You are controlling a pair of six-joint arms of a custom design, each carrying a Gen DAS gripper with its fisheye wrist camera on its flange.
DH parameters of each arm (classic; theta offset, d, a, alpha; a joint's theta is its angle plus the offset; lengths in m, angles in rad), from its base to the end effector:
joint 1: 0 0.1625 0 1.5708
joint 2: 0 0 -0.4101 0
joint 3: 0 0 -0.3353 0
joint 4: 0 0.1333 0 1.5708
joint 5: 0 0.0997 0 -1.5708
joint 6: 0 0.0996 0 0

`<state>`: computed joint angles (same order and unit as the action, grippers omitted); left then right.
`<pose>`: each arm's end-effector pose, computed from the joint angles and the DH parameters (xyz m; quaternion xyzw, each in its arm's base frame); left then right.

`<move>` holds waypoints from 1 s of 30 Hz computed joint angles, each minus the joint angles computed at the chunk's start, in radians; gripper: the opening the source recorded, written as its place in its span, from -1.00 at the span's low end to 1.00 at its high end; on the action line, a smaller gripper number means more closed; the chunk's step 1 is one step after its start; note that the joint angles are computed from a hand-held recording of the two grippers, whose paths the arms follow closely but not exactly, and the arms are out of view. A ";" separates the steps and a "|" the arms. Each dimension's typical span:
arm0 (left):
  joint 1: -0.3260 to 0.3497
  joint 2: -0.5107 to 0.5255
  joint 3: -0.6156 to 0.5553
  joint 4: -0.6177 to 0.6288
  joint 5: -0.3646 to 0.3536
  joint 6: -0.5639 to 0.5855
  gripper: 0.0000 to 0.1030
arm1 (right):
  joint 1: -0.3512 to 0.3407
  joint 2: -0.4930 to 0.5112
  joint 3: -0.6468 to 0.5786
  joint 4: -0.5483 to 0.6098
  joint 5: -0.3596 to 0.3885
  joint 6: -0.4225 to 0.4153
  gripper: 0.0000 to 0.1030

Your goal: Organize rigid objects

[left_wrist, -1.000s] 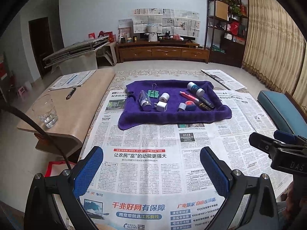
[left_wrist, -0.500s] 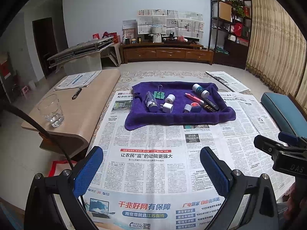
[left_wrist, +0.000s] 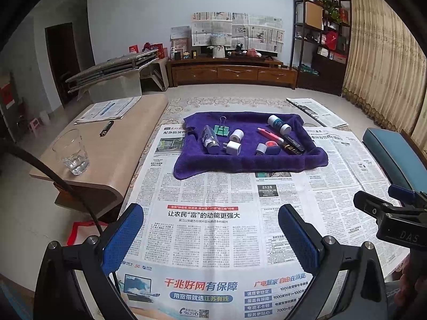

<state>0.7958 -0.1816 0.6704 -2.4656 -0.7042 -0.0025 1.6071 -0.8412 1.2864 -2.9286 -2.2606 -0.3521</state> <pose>-0.4218 -0.7297 0.0593 0.2565 0.8553 -0.3252 0.3112 0.0952 -0.6947 0.3557 0.0169 -0.8577 0.3618 0.3649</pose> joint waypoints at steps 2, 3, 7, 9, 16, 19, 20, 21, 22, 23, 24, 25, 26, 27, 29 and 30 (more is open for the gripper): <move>0.001 0.002 -0.005 0.002 0.000 0.003 0.98 | 0.001 0.002 -0.004 0.001 -0.006 -0.002 0.99; 0.000 0.003 -0.005 0.001 0.002 0.003 0.98 | 0.002 0.003 -0.005 0.001 -0.008 -0.002 0.99; 0.001 0.002 -0.005 0.003 0.000 0.003 0.98 | 0.002 0.002 -0.001 -0.005 -0.009 -0.008 0.99; 0.001 0.000 -0.005 0.008 -0.003 -0.001 0.98 | 0.002 0.000 0.001 -0.004 -0.007 -0.006 0.99; 0.003 -0.007 0.014 0.000 -0.002 -0.004 0.98 | 0.002 -0.002 0.003 -0.004 -0.006 -0.009 0.99; 0.003 -0.011 0.024 -0.001 -0.003 -0.005 0.98 | 0.002 -0.003 0.007 -0.004 -0.008 -0.012 0.99; 0.004 -0.012 0.026 -0.002 -0.001 -0.005 0.98 | 0.001 -0.003 0.006 -0.004 -0.008 -0.013 0.99; 0.004 -0.013 0.028 -0.004 -0.002 -0.004 0.98 | 0.001 -0.003 0.006 -0.003 -0.006 -0.011 0.99; 0.004 -0.012 0.027 -0.002 -0.003 -0.006 0.98 | 0.001 -0.003 0.006 -0.003 -0.006 -0.011 0.99; 0.004 -0.011 0.026 0.000 -0.002 -0.006 0.98 | 0.001 -0.003 0.006 -0.004 -0.005 -0.011 0.99; 0.003 -0.015 0.033 -0.005 -0.001 -0.005 0.98 | 0.001 -0.002 0.006 -0.005 -0.006 -0.012 0.99; 0.003 -0.013 0.029 -0.003 -0.001 -0.005 0.98 | 0.001 -0.002 0.006 -0.006 -0.005 -0.013 0.99; 0.003 -0.011 0.024 0.001 -0.001 -0.007 0.98 | 0.001 -0.002 0.006 -0.004 -0.004 -0.014 0.99; 0.003 -0.012 0.026 0.001 -0.002 -0.008 0.98 | 0.001 -0.002 0.006 -0.004 -0.005 -0.015 0.99; 0.003 -0.014 0.030 -0.004 -0.003 -0.008 0.98 | 0.001 -0.002 0.006 -0.004 -0.005 -0.016 0.99; 0.003 -0.013 0.030 -0.003 0.000 -0.009 0.98 | 0.001 -0.002 0.006 -0.003 -0.005 -0.016 0.99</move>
<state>0.7990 -0.1951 0.7008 -2.4687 -0.7045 -0.0112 1.6081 -0.8433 1.2927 -2.9315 -2.2658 -0.3680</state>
